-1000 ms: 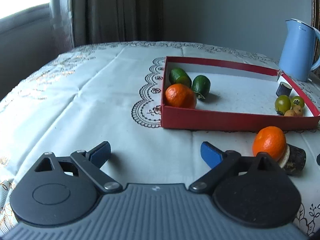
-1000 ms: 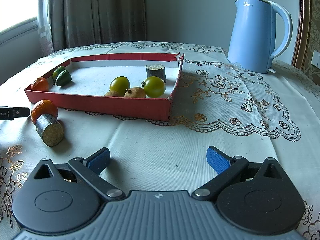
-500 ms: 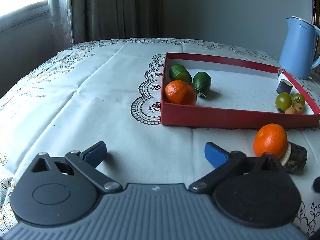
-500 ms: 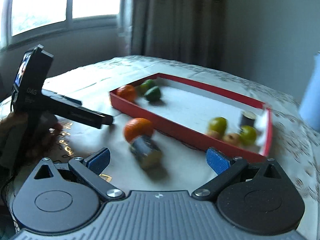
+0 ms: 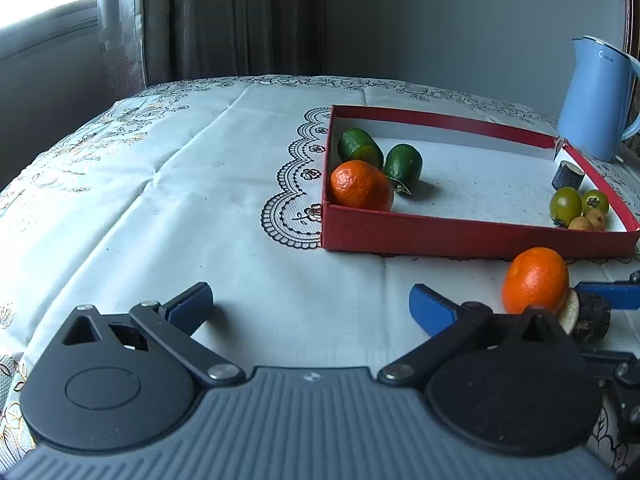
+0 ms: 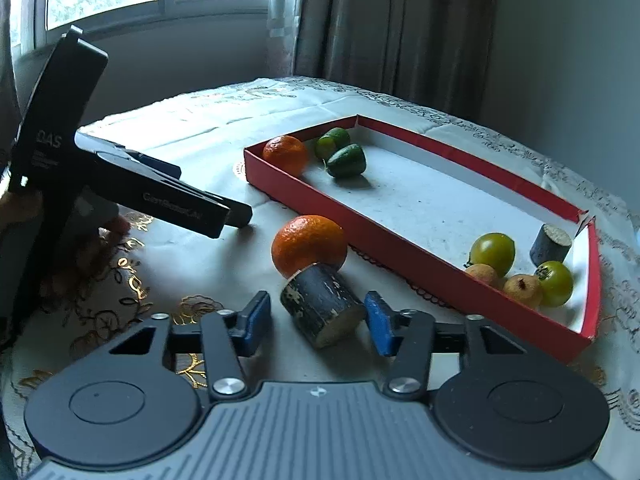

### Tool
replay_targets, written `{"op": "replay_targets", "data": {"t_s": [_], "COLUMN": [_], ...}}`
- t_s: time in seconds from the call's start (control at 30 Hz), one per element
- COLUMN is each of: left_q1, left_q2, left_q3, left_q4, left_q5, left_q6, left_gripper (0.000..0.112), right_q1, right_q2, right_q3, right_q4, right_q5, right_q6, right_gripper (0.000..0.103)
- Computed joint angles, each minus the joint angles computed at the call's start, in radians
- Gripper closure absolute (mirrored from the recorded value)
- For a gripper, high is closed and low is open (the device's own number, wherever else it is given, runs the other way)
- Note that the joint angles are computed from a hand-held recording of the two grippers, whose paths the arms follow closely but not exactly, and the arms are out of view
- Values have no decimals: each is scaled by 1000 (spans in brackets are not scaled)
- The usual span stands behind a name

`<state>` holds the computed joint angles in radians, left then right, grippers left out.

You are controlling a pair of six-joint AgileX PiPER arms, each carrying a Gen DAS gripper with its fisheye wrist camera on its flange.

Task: Organize fruits
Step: 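Grasp the second dark cylindrical piece beside the tangerine with the right gripper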

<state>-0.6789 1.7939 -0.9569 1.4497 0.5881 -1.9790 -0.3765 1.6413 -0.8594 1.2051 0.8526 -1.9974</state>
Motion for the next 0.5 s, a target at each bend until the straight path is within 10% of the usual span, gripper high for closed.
{"op": "replay_targets", "data": {"t_s": [0.5], "left_q1": [2], "left_q2": [-2], "left_q3": [3], "left_q4": [3], "left_q5": [-2], "left_q6": [-2], "left_gripper": [9], "right_q1": [-190], "right_q2": [-59], "right_q3": [77], "right_q4": [83], "right_q5": [93], "right_q6": [-31], "right_gripper": [59]}}
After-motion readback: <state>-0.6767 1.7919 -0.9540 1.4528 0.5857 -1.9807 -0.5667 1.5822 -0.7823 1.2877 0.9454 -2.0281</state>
